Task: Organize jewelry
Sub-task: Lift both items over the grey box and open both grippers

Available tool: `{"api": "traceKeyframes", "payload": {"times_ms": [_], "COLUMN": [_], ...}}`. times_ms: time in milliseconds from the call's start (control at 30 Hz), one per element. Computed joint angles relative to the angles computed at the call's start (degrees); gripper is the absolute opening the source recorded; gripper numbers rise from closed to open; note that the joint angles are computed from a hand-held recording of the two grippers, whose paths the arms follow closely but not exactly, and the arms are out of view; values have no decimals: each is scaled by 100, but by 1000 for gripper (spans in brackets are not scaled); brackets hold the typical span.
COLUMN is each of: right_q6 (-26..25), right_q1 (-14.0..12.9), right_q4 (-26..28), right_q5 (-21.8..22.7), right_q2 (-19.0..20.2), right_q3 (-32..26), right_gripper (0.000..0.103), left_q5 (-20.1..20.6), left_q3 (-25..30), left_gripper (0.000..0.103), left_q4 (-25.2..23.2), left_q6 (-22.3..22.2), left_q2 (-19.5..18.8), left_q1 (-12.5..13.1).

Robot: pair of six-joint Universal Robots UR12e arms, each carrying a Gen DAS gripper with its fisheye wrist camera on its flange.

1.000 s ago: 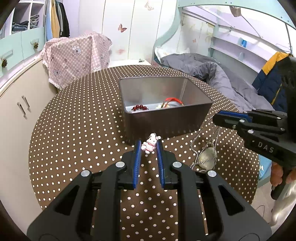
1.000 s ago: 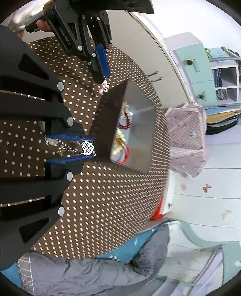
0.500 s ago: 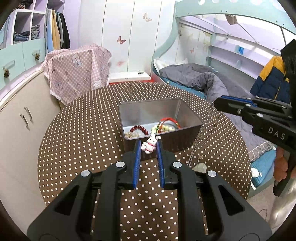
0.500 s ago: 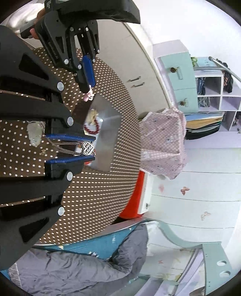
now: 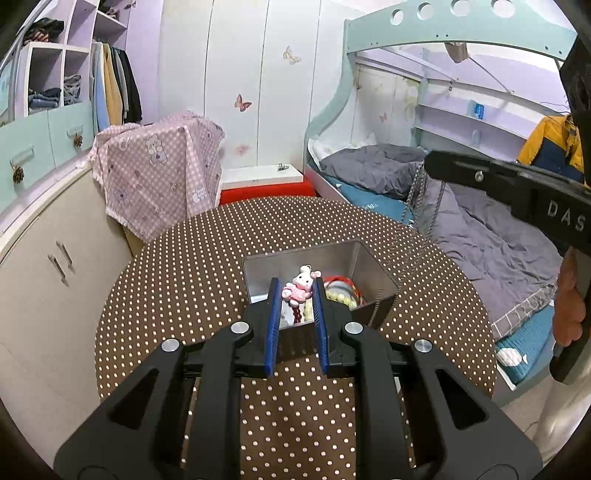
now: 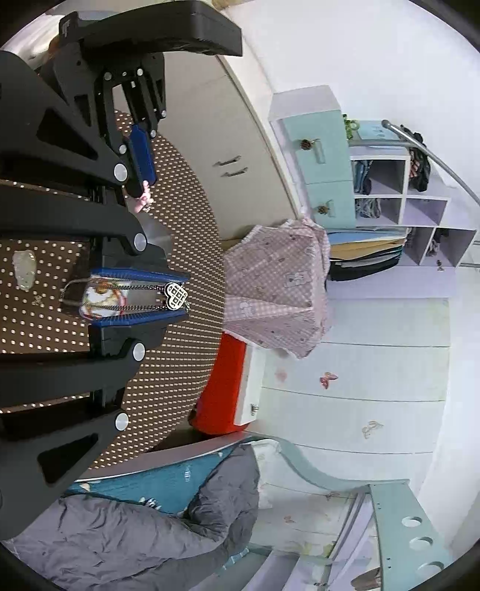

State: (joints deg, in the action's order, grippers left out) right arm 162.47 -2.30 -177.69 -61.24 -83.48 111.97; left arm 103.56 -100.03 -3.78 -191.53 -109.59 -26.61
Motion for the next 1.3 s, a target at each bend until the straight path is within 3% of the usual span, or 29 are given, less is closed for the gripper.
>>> {"api": "traceKeyframes", "payload": {"times_ms": [300,667,967,1167,1200,1233,1267,1300], "right_q6": [114,90,61,-104,-105,-83,-40,20], "right_q1": [10,43,112,172,180,176,172,157], "right_q4": [-375,-460,317,1241,1361,1414,1354,1224], "right_q5": [68,122,-124,-332,-365,-416,-472,-509], "right_q2": [53,161,371,503,511,513,505,489], "right_q3": [-209,-423,-447,-462,-480,-480,-467,-435], "right_gripper": [13,13,13,16,24,30,53,64], "left_q5": [75,191,-34,-165,-145,-141,-159,-69], "left_q3": [153,304,387,447,468,481,466,437], "left_gripper": [17,17,17,18,20,39,57,71], "left_q4": [78,133,-200,-673,-770,-884,-898,-805], "left_q6": [129,146,-84,-298,-313,-339,-354,-377], "left_q2": [-8,-47,-182,-308,-316,-316,-306,-299], "left_q1": [15,63,165,200,201,206,216,207]}}
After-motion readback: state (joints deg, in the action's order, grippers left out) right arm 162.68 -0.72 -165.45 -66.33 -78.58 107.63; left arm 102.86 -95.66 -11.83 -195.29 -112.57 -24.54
